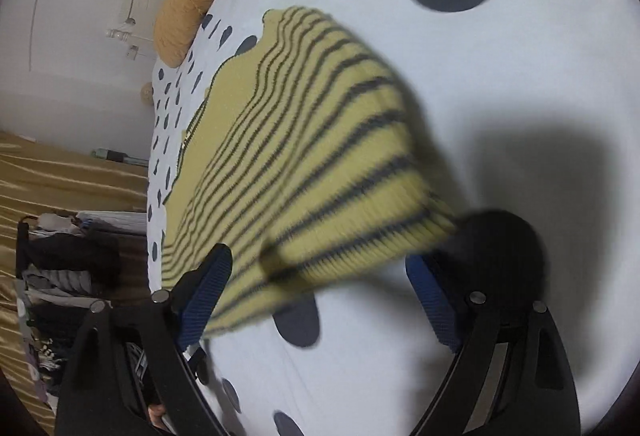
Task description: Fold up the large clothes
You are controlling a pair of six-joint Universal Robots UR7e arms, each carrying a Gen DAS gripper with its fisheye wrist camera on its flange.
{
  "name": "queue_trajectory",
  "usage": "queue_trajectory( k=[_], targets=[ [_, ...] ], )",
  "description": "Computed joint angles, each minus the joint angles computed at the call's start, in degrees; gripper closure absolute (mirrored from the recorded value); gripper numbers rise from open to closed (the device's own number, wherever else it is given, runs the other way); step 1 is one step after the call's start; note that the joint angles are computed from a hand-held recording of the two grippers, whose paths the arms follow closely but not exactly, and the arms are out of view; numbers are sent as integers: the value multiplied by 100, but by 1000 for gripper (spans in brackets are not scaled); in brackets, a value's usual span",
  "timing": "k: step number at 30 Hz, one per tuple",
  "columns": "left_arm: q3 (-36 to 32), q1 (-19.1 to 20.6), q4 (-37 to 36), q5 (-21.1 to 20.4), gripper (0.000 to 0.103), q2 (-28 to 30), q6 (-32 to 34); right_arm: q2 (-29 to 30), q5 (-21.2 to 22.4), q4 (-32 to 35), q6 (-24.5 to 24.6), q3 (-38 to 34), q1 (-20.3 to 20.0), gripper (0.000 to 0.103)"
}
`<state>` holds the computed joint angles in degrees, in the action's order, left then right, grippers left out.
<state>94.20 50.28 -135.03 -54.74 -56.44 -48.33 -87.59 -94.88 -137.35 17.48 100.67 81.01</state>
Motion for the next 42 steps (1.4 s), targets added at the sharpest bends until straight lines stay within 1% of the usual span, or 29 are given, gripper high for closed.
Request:
queue_trajectory(
  k=[2, 4, 5, 7, 8, 9, 10, 11, 12, 15, 18, 19, 21, 25, 27, 28, 29, 30, 31, 32, 33, 34, 36, 37, 38, 39, 40, 41, 42],
  targets=[
    [-238, 78, -222, -111, 7, 185, 323, 247, 114, -343, 6, -99, 5, 14],
    [-555, 192, -71, -188, 9, 407, 362, 372, 276, -636, 71, -94, -50, 16],
    [-695, 250, 53, -176, 13, 521, 274, 462, 294, -716, 150, -134, -82, 23],
    [-791, 245, 222, 126, 39, 597, 133, 528, 233, -733, 100, -185, -91, 40],
    [-744, 220, 118, 204, 47, 582, 156, 567, 54, -621, -96, -258, -46, 58],
    [-685, 182, 12, 277, 62, 546, 185, 545, 26, -575, -240, -265, -40, 64],
    [-647, 164, -47, 298, 67, 515, 204, 489, 30, -643, -376, -219, -29, 67],
    [-603, 135, -156, 315, 68, 481, 231, 449, 21, -690, -465, -193, -4, 72],
    [-578, 106, -222, 351, 70, 452, 263, 423, -81, -763, -620, -185, 75, 73],
    [-568, -5, -350, 456, 72, 373, 348, 486, -598, -928, -991, -283, 432, 75],
    [-509, -166, -411, 464, 73, 193, 235, 511, -1101, -956, -1092, -413, 802, 76],
    [-423, -236, -417, 448, 73, 71, 177, 485, -1159, -914, -1059, -442, 867, 76],
    [-134, -404, -325, 392, 73, -284, -10, 265, -1006, -754, -900, -392, 950, 76],
    [835, -685, 349, 17, 72, -1235, -864, -471, -985, -106, -530, 49, 1022, 76],
    [1345, -702, 730, -267, 71, -1610, -1318, -960, -907, 304, -204, 450, 878, 76],
    [1660, -646, 659, -461, 69, -1765, -1535, -1202, -833, 527, -40, 658, 740, 76],
    [2024, -540, 348, -711, 67, -1930, -1748, -1463, -754, 771, 123, 906, 543, 74],
    [2362, -468, -203, -830, 63, -2077, -1822, -1665, -764, 1092, 301, 1130, 312, 70],
    [2535, -428, -554, -873, 62, -2176, -1827, -1791, -783, 1223, 385, 1292, 137, 65],
    [2562, -397, -664, -919, 62, -2182, -1710, -2039, -562, 1115, 394, 1607, -160, 60],
    [2484, -453, -535, -798, 62, -2159, -1692, -2234, -217, 897, 309, 1805, -372, 60],
    [2347, -528, -194, -665, 62, -2166, -1772, -2394, -108, 833, 441, 1886, -441, 60],
    [1994, -810, 814, -68, 62, -2224, -2120, -2482, -451, 1165, 773, 1714, -241, 56],
    [1816, -952, 1414, 264, 62, -2278, -2413, -2516, -893, 1352, 954, 1581, -4, 54],
    [1700, -1103, 2014, 714, 62, -2380, -2756, -2546, -1306, 1498, 1091, 1488, 209, 50],
    [1556, -1198, 2614, 1009, 66, -2415, -3113, -2592, -1879, 1603, 1269, 1434, 516, 50],
    [1405, -1296, 3191, 1249, 66, -2442, -3472, -2611, -2479, 1630, 1322, 1360, 853, 50],
    [1272, -1401, 3529, 1394, 66, -2461, -3668, -2581, -2845, 1594, 1272, 1312, 1121, 50],
    [1174, -1510, 3626, 1432, 66, -2437, -3657, -2532, -3006, 1585, 1136, 1246, 1314, 50]
  ],
)
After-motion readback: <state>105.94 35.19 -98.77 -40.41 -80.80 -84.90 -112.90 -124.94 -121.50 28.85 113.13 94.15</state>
